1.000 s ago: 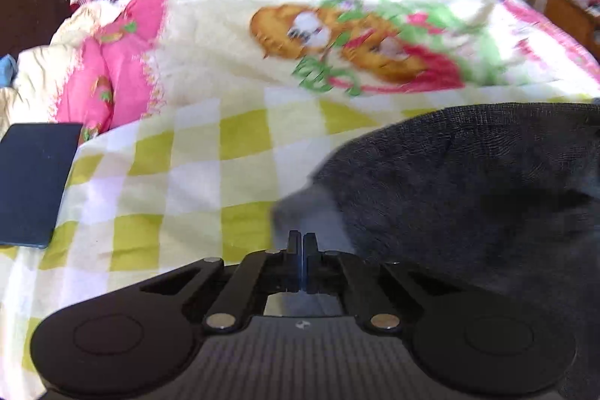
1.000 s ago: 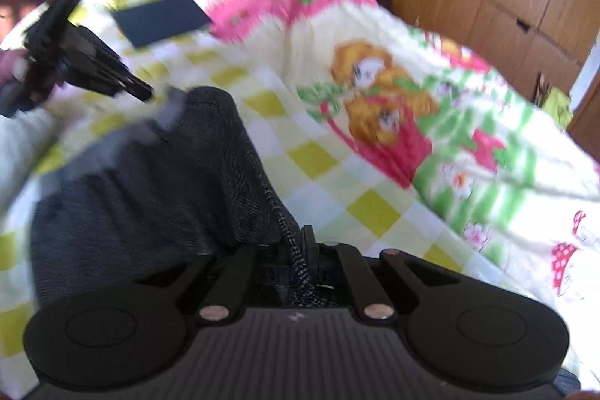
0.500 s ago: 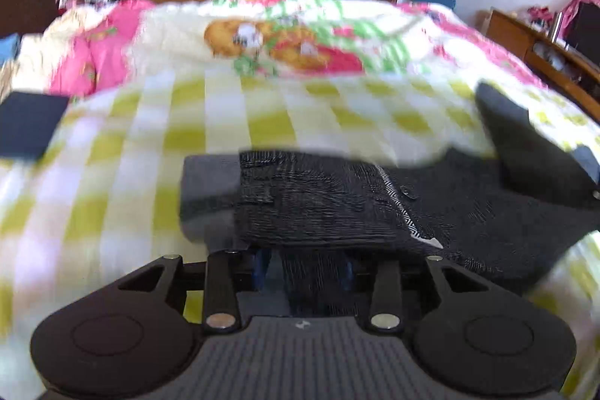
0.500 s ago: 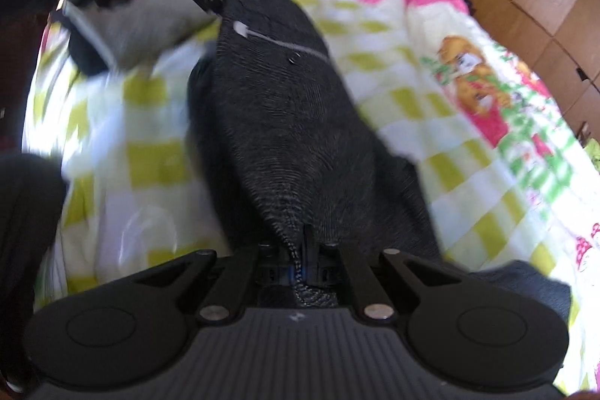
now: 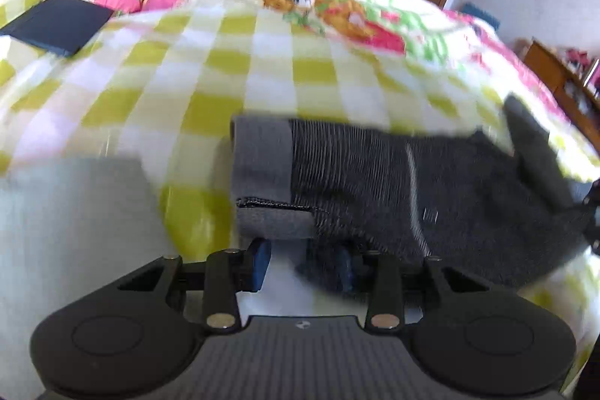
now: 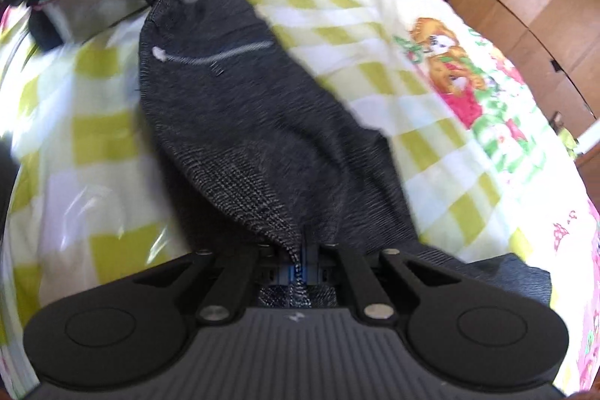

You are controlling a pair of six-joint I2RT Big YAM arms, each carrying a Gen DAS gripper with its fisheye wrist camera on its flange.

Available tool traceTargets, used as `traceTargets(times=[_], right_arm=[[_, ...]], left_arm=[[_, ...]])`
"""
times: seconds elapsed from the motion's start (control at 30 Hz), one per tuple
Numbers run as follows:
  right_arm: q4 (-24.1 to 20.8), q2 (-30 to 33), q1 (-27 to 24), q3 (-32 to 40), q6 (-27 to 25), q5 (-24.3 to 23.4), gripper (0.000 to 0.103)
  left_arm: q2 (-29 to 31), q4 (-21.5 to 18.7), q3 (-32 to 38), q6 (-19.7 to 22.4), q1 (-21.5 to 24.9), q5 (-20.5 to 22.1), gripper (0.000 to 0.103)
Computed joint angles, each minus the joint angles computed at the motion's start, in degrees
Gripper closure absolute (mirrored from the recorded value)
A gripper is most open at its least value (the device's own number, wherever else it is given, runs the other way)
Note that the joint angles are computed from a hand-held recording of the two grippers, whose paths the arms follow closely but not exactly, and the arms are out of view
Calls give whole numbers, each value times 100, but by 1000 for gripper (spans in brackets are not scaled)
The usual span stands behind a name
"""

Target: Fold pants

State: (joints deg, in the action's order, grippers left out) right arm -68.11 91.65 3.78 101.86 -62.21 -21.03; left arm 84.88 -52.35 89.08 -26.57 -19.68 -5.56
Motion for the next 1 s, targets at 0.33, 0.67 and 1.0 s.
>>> traceTargets(times=[0.33, 0.67, 1.0], right_arm=[[838, -80, 20, -145, -318, 433, 100], [1128, -311, 133, -1032, -500, 919, 99], [1547, -486, 222, -1465, -599, 1106, 95]], left_arm=[[134, -72, 188, 290, 20, -127, 51], [212, -401, 84, 119, 57, -480, 51], [-278, -361, -306, -698, -171, -2199, 50]])
